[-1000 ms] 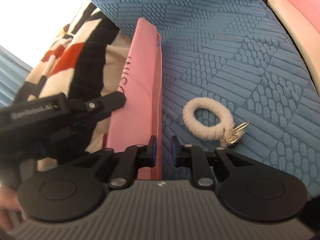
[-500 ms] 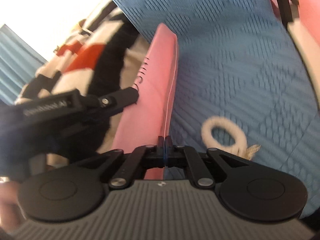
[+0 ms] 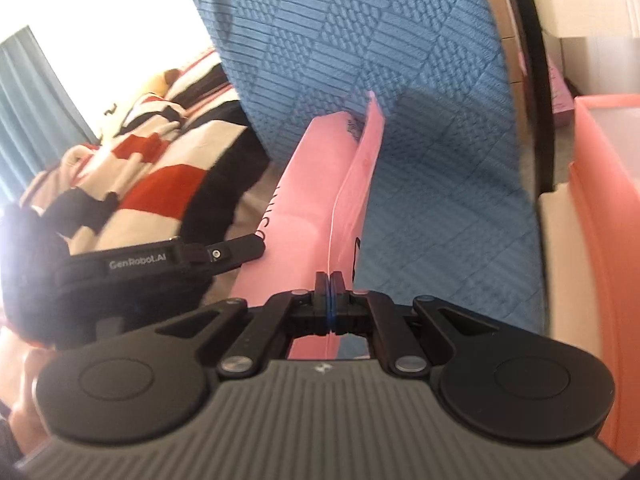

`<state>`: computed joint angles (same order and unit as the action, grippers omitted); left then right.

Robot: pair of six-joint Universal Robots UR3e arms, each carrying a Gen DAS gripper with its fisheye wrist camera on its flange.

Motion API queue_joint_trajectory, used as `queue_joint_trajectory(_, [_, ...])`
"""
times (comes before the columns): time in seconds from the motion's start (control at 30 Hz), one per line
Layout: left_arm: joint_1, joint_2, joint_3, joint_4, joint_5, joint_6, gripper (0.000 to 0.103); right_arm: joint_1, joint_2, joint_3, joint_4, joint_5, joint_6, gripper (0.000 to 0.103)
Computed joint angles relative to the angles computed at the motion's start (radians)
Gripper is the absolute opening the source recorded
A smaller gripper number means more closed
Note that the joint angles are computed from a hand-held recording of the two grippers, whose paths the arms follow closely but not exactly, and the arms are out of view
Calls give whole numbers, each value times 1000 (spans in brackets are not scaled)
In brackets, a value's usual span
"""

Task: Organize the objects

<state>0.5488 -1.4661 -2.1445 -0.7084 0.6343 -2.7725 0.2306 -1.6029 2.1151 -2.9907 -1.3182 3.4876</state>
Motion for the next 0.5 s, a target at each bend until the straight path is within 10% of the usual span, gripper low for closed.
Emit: queue_joint_trajectory(0.5, [-215, -283, 205, 109, 351, -123, 8, -40, 148, -8, 24, -99, 75, 3])
